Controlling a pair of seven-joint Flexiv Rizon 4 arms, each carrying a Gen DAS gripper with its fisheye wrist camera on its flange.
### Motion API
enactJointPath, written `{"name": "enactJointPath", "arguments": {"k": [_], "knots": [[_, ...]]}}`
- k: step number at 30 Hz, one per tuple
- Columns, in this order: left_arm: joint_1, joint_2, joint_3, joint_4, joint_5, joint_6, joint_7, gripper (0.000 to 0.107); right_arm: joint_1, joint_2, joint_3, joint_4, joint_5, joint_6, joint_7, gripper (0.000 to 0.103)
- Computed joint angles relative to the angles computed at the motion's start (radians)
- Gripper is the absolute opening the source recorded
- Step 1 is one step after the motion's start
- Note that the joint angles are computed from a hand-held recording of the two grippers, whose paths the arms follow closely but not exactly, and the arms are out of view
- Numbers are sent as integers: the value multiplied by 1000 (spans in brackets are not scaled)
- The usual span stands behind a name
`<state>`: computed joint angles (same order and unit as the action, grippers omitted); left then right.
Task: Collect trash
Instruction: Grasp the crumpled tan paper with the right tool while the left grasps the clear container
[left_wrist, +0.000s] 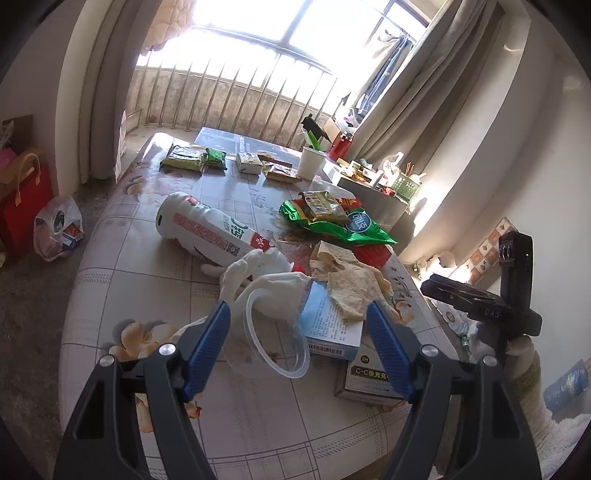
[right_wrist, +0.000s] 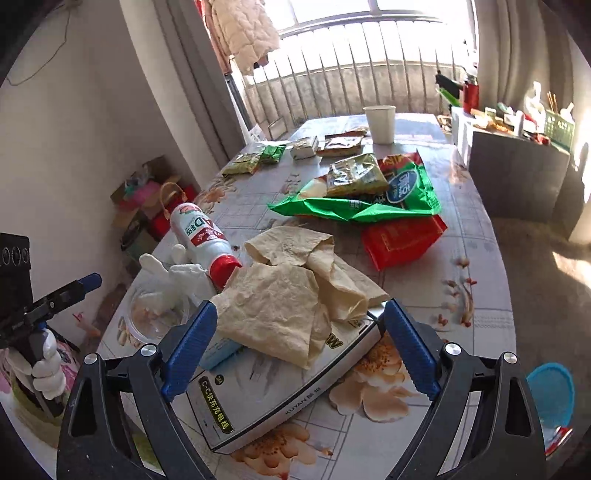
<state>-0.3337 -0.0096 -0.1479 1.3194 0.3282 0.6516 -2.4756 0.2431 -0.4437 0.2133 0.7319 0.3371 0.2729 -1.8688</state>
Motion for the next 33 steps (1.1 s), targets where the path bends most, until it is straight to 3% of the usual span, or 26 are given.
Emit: {"name": "enactJointPath", "arguments": {"k": [3,8,10,14,16,21,25,29,33], "knots": [[0,12,4,35,-3,19,13,74,52,-84,-8,-107,-70,-66,-101,93],[9,30,6,71,6,-8,4,74,101,-246,-19,-354,-115,-244,-112,92],[18,43,13,102,-15,15,-14,74,106,-276,-24,-406,-112,-273,-95,88],[38,42,18,141,-66,67,-13,74,105,-339,-13,-538,-76,-372,-37,69],[43,27,15,139,-89,76,7,69,110,-368,-12,-597,-57,-409,-9,61],[40,-10,16,112,-138,30,47,45,105,-337,-19,-541,-22,-379,20,38],[28,-18,17,97,-120,4,39,32,97,-295,-18,-461,-15,-322,35,27],[17,-16,19,87,-90,-30,19,17,88,-291,-13,-458,-9,-294,68,4],[14,-13,18,85,-82,-42,15,7,77,-276,-10,-431,2,-246,96,1]]}}
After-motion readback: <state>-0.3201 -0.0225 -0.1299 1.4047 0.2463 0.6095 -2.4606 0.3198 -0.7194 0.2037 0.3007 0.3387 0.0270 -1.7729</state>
